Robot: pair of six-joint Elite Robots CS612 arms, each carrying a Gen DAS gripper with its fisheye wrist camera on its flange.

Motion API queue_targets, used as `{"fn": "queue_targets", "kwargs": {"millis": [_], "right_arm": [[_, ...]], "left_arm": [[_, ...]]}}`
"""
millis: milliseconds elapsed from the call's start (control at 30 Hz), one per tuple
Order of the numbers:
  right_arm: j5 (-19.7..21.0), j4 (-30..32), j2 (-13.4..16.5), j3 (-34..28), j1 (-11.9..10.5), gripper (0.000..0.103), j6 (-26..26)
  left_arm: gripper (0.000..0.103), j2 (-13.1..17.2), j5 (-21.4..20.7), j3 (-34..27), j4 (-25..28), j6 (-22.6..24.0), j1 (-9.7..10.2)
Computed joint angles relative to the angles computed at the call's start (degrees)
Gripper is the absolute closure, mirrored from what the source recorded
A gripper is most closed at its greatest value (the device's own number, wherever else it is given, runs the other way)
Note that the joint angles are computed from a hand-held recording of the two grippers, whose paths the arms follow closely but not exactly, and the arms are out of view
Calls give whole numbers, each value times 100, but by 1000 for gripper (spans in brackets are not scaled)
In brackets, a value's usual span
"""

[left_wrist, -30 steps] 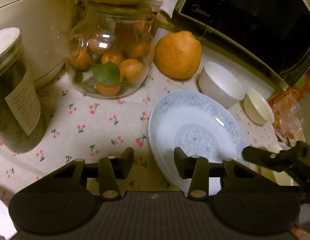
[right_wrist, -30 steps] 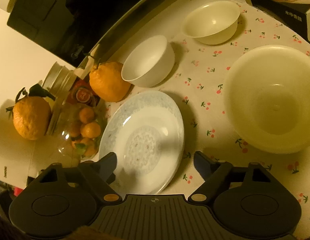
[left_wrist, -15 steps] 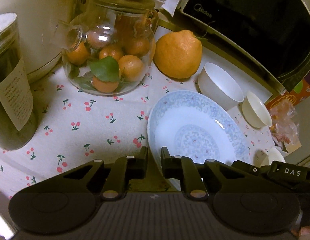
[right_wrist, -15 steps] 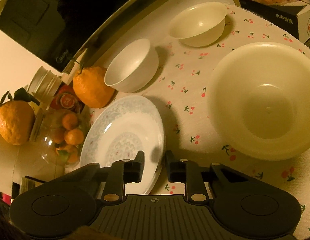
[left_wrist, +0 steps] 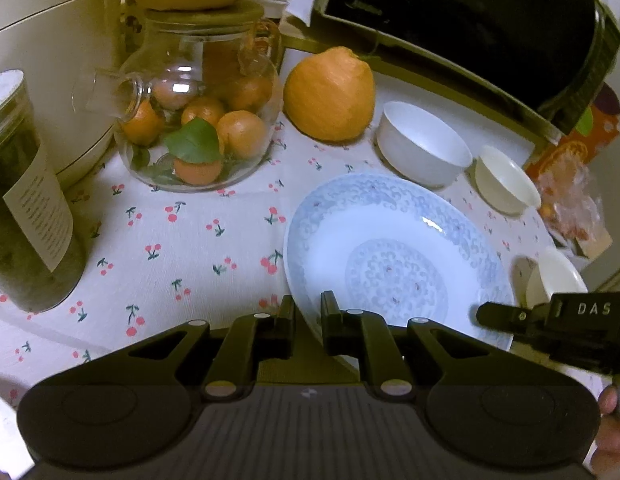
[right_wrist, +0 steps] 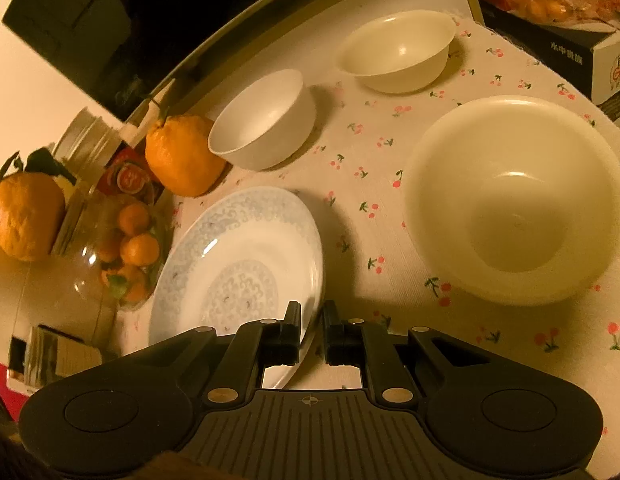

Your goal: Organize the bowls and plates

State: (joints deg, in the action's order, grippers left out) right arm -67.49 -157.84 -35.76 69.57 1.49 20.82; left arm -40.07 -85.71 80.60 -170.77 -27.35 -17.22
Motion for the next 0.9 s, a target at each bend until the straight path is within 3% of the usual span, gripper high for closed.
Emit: {"fn": "queue_targets", "kwargs": {"millis": [400, 600, 900], "right_arm": [[97, 458, -331, 407, -91, 91, -224], [236, 446, -419, 565, -156, 91, -65], [219, 318, -408, 595, -159, 91, 95]], "left_arm": [[90, -211, -194, 264, 179, 590, -70], [89, -274, -363, 372, 17, 577, -72], [89, -222, -278, 345, 28, 697, -109]]}}
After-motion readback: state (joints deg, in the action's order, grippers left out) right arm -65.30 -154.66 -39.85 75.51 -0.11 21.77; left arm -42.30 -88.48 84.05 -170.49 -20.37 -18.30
